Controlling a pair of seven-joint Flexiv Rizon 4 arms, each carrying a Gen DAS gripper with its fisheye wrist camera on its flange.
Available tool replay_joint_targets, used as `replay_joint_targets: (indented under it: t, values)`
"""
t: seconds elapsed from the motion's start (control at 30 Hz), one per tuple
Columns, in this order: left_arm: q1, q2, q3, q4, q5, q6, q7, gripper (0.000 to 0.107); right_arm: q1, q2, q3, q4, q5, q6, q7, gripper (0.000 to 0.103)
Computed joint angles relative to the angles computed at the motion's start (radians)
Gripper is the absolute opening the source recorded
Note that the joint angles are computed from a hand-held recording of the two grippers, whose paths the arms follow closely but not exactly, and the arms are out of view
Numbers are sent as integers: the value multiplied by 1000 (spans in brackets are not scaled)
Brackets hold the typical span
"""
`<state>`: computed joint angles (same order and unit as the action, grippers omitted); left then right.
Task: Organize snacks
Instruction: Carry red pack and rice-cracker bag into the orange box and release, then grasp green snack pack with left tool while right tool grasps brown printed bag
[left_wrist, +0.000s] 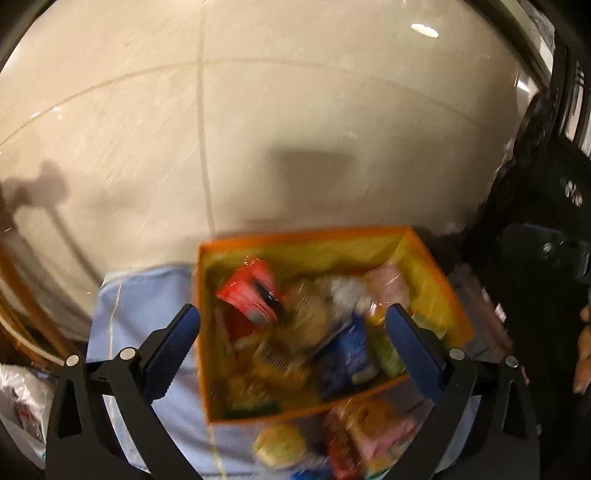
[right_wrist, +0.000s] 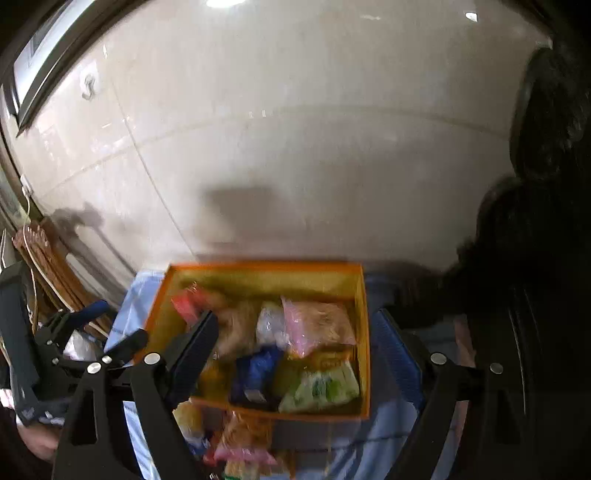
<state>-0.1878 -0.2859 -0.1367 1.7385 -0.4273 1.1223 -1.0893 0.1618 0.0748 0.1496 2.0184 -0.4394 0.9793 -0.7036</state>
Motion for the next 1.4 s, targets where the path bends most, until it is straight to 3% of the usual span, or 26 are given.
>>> replay_joint_targets:
  t: [0.2, 0.37, 0.5, 0.6, 0.67, 0.77, 0.87, 0.93, 1.0, 1.07, 1.1, 1.13, 1.2, 1.4]
  values:
    - [22, 172, -2, 288, -181, 34, 223, 98, 20, 108, 67, 174, 43, 7, 78, 95]
    - [-39, 330, 73, 559, -244, 36, 399, 98, 159, 142, 145, 319, 221, 18, 45, 95]
    - [-42, 372, 112, 699, -102, 59, 294, 98, 278, 88, 204, 367, 252, -18, 9, 95]
    - [-21, 365, 122, 740, -17, 68, 140, 98, 319, 35, 222, 373, 123, -34, 35, 95]
    - [-11, 341, 118, 742, 23, 86, 28, 98, 338, -2, 215, 365, 58, -29, 48, 95]
    - [-15, 319, 110, 744, 52, 125, -37, 98, 355, -53, 193, 345, 17, -25, 55, 95]
    - [0, 279, 105, 721, 220, 177, -158, 98, 366, -110, 172, 328, -35, -27, 79, 96]
    - [9, 267, 112, 698, 301, 141, -235, 99, 368, -132, 164, 328, -28, -5, 90, 96]
    - [9, 275, 116, 723, 276, 179, -217, 98, 371, -134, 167, 327, 18, -1, 88, 96]
    - [-4, 292, 112, 775, 172, 246, -118, 84, 363, -124, 172, 330, 113, 21, 60, 91]
    - [-17, 303, 110, 800, 116, 281, -58, 61, 365, -124, 172, 332, 117, 20, 50, 89]
    - [-34, 313, 108, 815, 56, 296, 2, 47, 366, -120, 173, 333, 121, 19, 43, 84]
    - [-54, 337, 114, 824, -10, 259, 64, 43, 365, -96, 173, 351, 114, 40, 60, 73]
    - [-130, 405, 155, 872, -299, 200, 270, 41, 351, -16, 181, 393, 195, 86, 56, 71]
